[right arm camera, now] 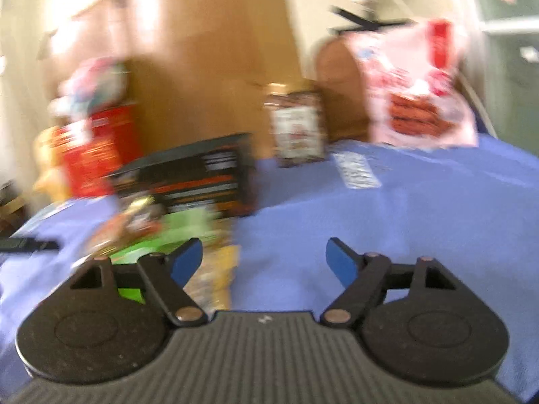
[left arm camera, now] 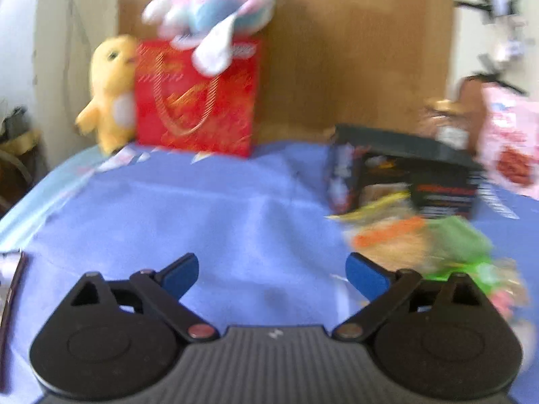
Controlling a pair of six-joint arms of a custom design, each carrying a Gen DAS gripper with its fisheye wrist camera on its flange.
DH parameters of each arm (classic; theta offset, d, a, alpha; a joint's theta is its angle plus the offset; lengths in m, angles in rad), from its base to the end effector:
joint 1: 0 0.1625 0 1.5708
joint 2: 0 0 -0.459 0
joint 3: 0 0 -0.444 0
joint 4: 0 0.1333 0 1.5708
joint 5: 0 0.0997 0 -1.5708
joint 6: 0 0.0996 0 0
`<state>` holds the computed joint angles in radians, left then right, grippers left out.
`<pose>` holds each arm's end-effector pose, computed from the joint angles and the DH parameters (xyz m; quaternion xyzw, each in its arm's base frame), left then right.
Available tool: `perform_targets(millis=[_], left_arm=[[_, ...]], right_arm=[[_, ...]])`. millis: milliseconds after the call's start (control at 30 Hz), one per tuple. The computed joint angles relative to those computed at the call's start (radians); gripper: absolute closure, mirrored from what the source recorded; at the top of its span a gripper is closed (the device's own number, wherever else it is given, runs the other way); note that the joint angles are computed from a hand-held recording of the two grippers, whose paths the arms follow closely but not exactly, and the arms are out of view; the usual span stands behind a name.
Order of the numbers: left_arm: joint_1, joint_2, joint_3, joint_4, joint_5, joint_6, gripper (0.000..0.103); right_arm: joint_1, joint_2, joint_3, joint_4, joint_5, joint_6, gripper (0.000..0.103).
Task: Organize snacks
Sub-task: 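Move the left tool toward the white yellow-lidded cup in the snack pile, then grasp the white yellow-lidded cup with the left tool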
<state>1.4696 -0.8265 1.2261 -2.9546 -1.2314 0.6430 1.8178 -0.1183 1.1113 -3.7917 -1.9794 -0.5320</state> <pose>0.0794 -0.8658 0.3584 0.2415 0.8382 -0.4089 0.2680 0.2909 -0.7702 -0.0921 0.1958 -0.7848 0.5349 0.2443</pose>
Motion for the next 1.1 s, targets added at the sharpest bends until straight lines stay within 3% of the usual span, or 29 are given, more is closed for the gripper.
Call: perform_targets(millis=[133, 200, 267, 333, 467, 567, 633, 700, 767, 833, 933, 1033, 1100], left_arm=[[0.009, -0.099, 0.088, 0.154, -0.203, 0.031, 0.012], [0.018, -0.126, 0.095, 0.267, -0.295, 0.043, 0.021], [0.025, -0.136, 0.076, 0.4, -0.36, 0.032, 0.039], [0.03, -0.133, 0.052, 0.503, -0.39, 0.034, 0.045], [0.026, -0.132, 0.061, 0.545, -0.367, 0.066, 0.056], [0.028, -0.122, 0.03, 0.65, -0.401, 0.064, 0.057], [0.023, -0.116, 0.031, 0.672, -0.384, 0.071, 0.056], [0.015, -0.086, 0.005, 0.688, -0.361, 0.057, 0.052], [0.012, -0.058, -0.023, 0.695, -0.344, 0.031, 0.037], [0.015, -0.029, -0.062, 0.73, -0.358, 0.013, 0.036], [0.008, -0.016, -0.068, 0.725, -0.352, 0.024, 0.042], [-0.005, -0.023, -0.052, 0.715, -0.325, 0.024, 0.053], [-0.01, -0.028, -0.045, 0.717, -0.33, 0.032, 0.054]], right_arm=[[0.007, -0.033, 0.062, 0.104, 0.094, -0.055, 0.033], [0.006, -0.041, 0.084, 0.139, 0.147, -0.036, 0.037], [0.012, -0.04, 0.085, 0.182, 0.151, -0.058, 0.045], [0.013, -0.039, 0.087, 0.202, 0.172, -0.083, 0.047], [0.02, -0.019, 0.059, 0.225, 0.133, -0.123, 0.046], [0.02, -0.02, 0.053, 0.255, 0.114, -0.12, 0.046], [0.02, -0.008, 0.03, 0.275, 0.098, -0.119, 0.046], [0.02, 0.001, 0.012, 0.301, 0.076, -0.119, 0.046], [0.018, 0.009, 0.003, 0.299, 0.075, -0.128, 0.046], [0.015, 0.007, 0.008, 0.299, 0.085, -0.123, 0.046], [0.014, -0.006, 0.018, 0.319, 0.095, -0.106, 0.056], [0.018, -0.016, 0.033, 0.306, 0.074, -0.106, 0.056], [0.016, -0.031, 0.061, 0.284, 0.082, -0.1, 0.056]])
